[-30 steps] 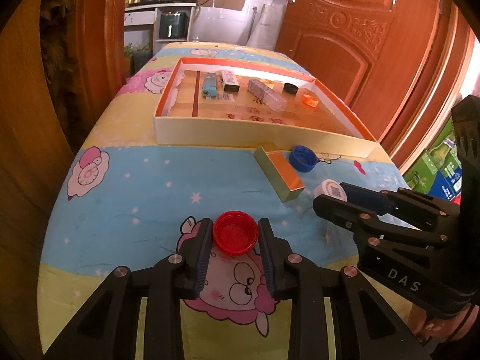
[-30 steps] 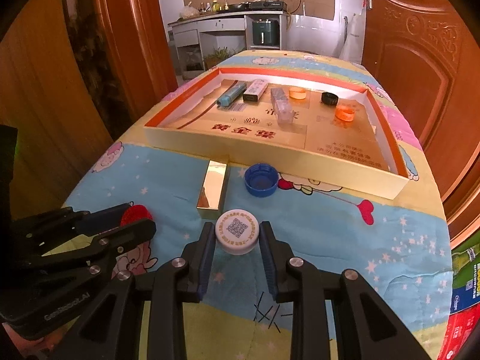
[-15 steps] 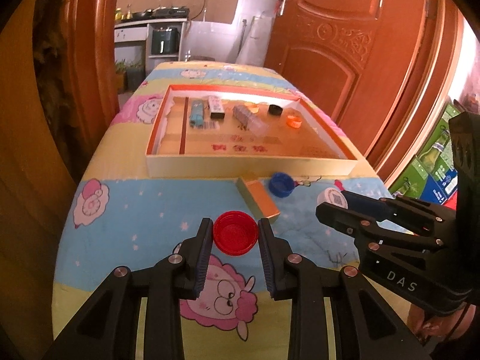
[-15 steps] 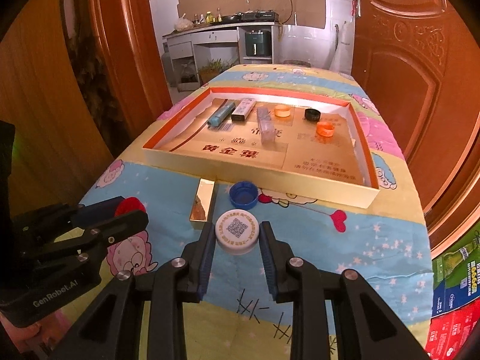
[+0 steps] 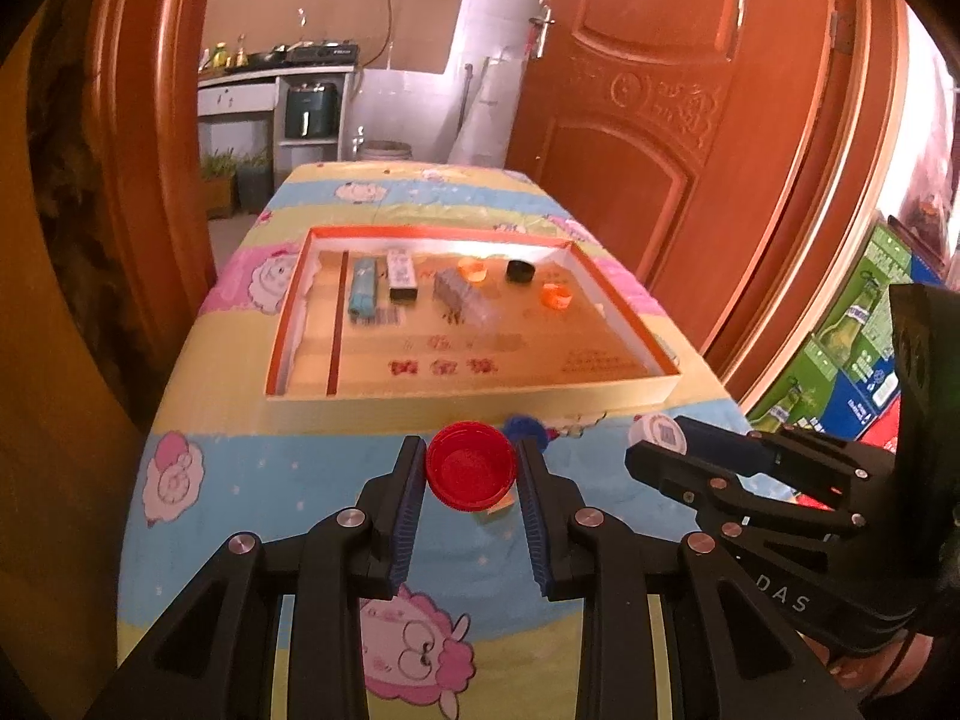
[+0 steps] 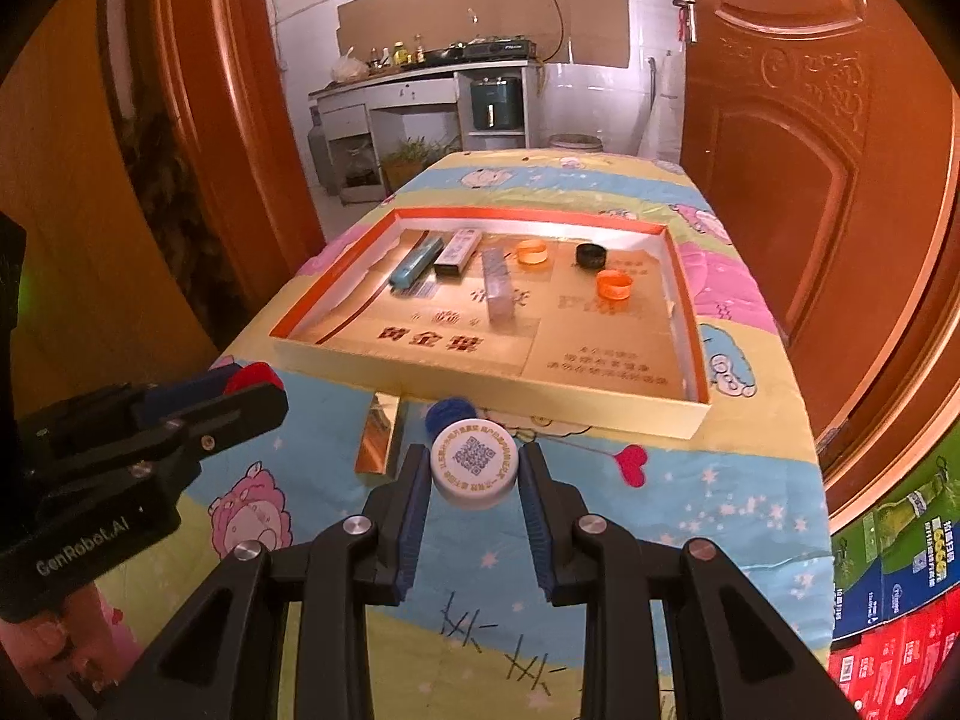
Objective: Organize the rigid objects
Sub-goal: 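Carry the red cap and white round cap with both grippers into the lid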
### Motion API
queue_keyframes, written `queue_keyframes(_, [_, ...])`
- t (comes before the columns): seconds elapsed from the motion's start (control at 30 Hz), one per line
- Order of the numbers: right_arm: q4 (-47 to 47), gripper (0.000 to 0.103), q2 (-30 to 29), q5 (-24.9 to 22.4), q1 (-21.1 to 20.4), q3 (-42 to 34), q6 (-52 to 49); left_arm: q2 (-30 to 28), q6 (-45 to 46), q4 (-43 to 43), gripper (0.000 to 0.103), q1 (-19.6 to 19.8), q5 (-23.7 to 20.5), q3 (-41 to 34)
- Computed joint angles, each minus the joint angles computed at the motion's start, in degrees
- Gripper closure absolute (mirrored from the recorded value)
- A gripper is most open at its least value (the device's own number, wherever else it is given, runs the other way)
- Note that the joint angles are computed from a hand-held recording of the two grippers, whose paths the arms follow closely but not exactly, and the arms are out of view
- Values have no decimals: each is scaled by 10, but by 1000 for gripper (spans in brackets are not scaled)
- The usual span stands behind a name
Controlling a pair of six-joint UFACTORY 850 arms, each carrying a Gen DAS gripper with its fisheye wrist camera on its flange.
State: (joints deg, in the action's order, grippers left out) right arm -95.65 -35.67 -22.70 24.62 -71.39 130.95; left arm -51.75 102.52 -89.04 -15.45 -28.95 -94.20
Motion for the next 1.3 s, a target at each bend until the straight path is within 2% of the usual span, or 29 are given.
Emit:
queue_keyframes(0.5, [7, 73, 25, -22, -18, 16, -8, -4, -20, 28, 72, -19, -6, -41])
queue_keyframes(0.77, [2, 73, 33, -16, -34, 19, -8, -22, -60, 71, 72, -33, -3, -87])
queue_keyframes(1.3, [10, 73, 18, 6, -70, -5, -41, -110, -224, 217, 72, -52, -19, -246])
